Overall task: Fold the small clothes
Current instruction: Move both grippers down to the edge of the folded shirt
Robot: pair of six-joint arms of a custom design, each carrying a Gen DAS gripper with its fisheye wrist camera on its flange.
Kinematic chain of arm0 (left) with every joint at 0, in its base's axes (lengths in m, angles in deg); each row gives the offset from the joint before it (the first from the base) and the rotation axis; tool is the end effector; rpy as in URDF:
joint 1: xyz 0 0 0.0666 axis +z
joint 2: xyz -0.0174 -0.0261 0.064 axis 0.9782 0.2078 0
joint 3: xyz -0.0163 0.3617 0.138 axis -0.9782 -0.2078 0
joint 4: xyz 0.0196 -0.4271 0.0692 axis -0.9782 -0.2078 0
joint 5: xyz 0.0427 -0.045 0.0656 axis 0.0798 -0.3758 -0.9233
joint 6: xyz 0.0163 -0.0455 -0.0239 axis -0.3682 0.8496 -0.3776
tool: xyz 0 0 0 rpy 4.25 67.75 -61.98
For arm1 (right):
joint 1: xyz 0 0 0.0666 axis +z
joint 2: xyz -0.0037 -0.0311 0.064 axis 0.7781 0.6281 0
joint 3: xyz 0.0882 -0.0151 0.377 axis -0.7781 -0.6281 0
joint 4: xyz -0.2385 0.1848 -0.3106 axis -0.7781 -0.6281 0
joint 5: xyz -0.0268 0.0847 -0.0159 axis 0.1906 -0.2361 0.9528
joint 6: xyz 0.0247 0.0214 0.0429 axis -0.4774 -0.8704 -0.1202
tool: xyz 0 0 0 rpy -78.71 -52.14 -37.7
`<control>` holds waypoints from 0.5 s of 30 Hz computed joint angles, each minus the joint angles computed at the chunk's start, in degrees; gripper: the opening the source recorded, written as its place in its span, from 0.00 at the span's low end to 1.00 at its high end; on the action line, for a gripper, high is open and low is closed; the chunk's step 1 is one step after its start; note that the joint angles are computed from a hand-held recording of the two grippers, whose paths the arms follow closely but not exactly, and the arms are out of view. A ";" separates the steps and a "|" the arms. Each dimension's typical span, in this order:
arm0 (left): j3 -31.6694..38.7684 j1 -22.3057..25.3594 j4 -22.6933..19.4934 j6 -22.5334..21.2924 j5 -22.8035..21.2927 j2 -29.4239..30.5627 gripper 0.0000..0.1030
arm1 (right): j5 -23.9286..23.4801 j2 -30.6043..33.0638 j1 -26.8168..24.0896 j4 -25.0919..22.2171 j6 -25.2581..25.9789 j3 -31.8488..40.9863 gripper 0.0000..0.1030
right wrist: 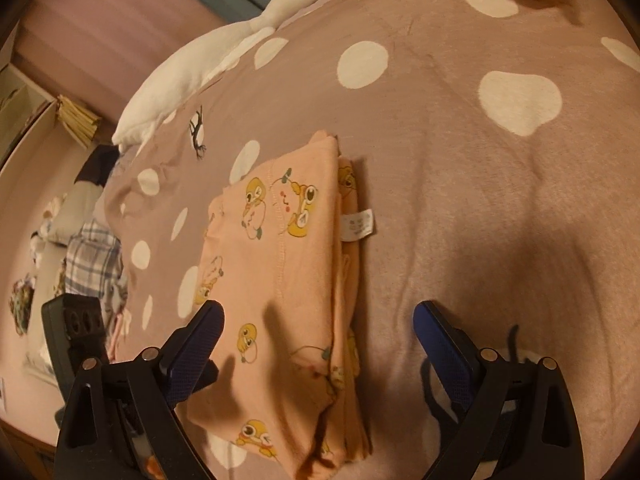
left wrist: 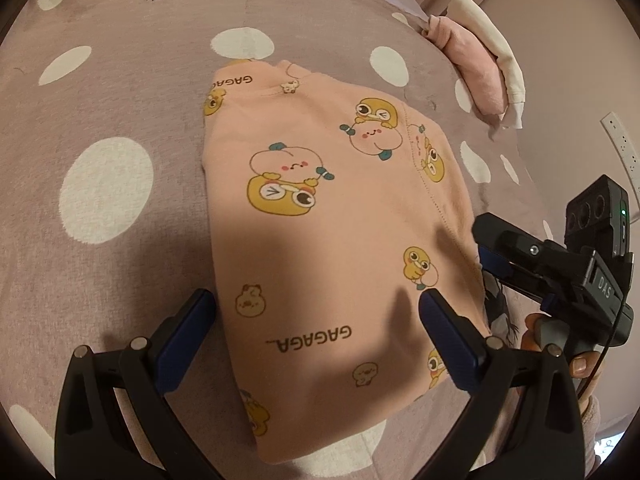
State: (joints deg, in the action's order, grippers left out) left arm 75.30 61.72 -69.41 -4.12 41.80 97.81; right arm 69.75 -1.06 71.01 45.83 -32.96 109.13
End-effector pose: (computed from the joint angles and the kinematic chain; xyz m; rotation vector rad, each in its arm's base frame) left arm 0.6283 -0.2033 0.2703 0.7556 2.6053 -0.7820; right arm 0.5241 0.1874 0.2674 0.7219 2.2590 0.5889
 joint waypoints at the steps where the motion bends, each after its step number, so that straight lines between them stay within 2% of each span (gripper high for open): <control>1: 0.30 -0.02 -0.31 -0.19 0.46 0.21 0.98 | -0.15 0.17 -0.05 0.05 0.11 0.14 0.94; 15: 2.98 -0.02 -2.71 -0.94 4.51 2.23 0.98 | -4.97 2.73 -1.17 2.65 1.66 1.93 0.94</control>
State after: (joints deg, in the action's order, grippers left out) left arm 78.29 61.70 -72.12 -5.06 46.31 100.04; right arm 64.78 1.67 69.83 48.47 -31.31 111.06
